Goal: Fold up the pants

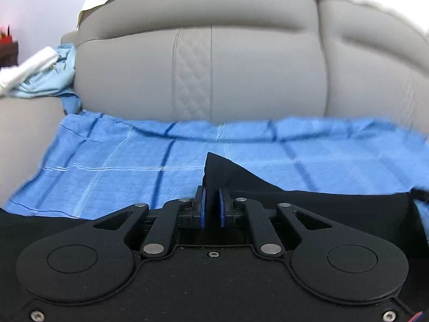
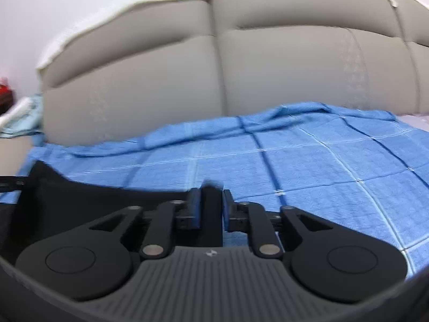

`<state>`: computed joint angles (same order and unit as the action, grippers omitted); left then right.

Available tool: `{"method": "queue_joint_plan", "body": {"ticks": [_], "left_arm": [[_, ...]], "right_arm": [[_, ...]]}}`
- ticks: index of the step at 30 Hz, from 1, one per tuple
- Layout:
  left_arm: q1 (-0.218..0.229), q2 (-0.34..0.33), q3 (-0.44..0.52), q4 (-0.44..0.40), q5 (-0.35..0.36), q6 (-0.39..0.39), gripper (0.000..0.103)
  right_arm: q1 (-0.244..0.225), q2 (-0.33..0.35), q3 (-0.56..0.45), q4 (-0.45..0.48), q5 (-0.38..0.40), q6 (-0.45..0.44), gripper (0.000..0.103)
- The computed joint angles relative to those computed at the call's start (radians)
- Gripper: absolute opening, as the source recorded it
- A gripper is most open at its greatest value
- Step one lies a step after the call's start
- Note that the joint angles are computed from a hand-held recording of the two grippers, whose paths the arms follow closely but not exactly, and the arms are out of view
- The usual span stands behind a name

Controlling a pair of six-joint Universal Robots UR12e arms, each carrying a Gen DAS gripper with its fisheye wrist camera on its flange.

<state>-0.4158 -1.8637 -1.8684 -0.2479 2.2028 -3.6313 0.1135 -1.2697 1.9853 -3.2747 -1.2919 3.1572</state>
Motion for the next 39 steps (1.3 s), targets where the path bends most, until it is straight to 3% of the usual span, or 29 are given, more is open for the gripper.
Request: {"method": "queue_joint_plan", "body": {"ticks": [2, 4, 9, 12, 16, 21, 24, 26, 28, 31, 36, 39], "left_arm": [[-0.009, -0.005, 0.013, -0.113, 0.039, -0.020, 0.011], [-0.019, -0.003, 0.012, -0.212, 0.087, -0.060, 0.014], [-0.041, 0.042, -0.031, -0.291, 0.143, -0.149, 0.021], [-0.068, 0.076, -0.069, -0.241, 0.160, -0.142, 0.022], [-0.103, 0.104, -0.112, -0.123, 0.103, -0.144, 0.030], [-0.142, 0.108, -0.149, -0.060, 0.063, -0.172, 0.032], [-0.155, 0.111, -0.178, -0.007, 0.038, -0.204, 0.032], [-0.165, 0.109, -0.181, -0.036, 0.057, -0.227, 0.032], [-0.168, 0.108, -0.184, -0.087, 0.065, -0.253, 0.033], [-0.180, 0.112, -0.204, -0.051, 0.079, -0.248, 0.032], [-0.178, 0.140, -0.246, -0.003, 0.048, -0.297, 0.032], [-0.184, 0.148, -0.258, -0.009, 0.067, -0.297, 0.032]], "right_arm": [[0.004, 0.004, -0.012, 0.059, -0.036, 0.047, 0.060], [-0.007, 0.004, -0.009, 0.072, -0.007, 0.093, 0.069], [-0.006, -0.004, 0.015, -0.010, -0.005, 0.068, 0.085], [-0.004, -0.011, 0.031, -0.044, -0.004, 0.058, 0.090], [-0.002, -0.019, 0.054, -0.059, 0.002, 0.064, 0.093], [0.004, -0.042, 0.109, -0.094, -0.001, 0.061, 0.093], [-0.022, -0.045, 0.154, -0.221, 0.118, 0.061, 0.103], [-0.028, -0.051, 0.183, -0.293, 0.156, 0.096, 0.103], [-0.003, -0.071, 0.211, -0.301, 0.079, 0.108, 0.103], [0.034, -0.085, 0.247, -0.318, -0.019, 0.087, 0.103], [0.112, -0.081, 0.288, -0.389, -0.184, -0.077, 0.103], [0.131, -0.083, 0.309, -0.388, -0.208, -0.184, 0.103]]}}
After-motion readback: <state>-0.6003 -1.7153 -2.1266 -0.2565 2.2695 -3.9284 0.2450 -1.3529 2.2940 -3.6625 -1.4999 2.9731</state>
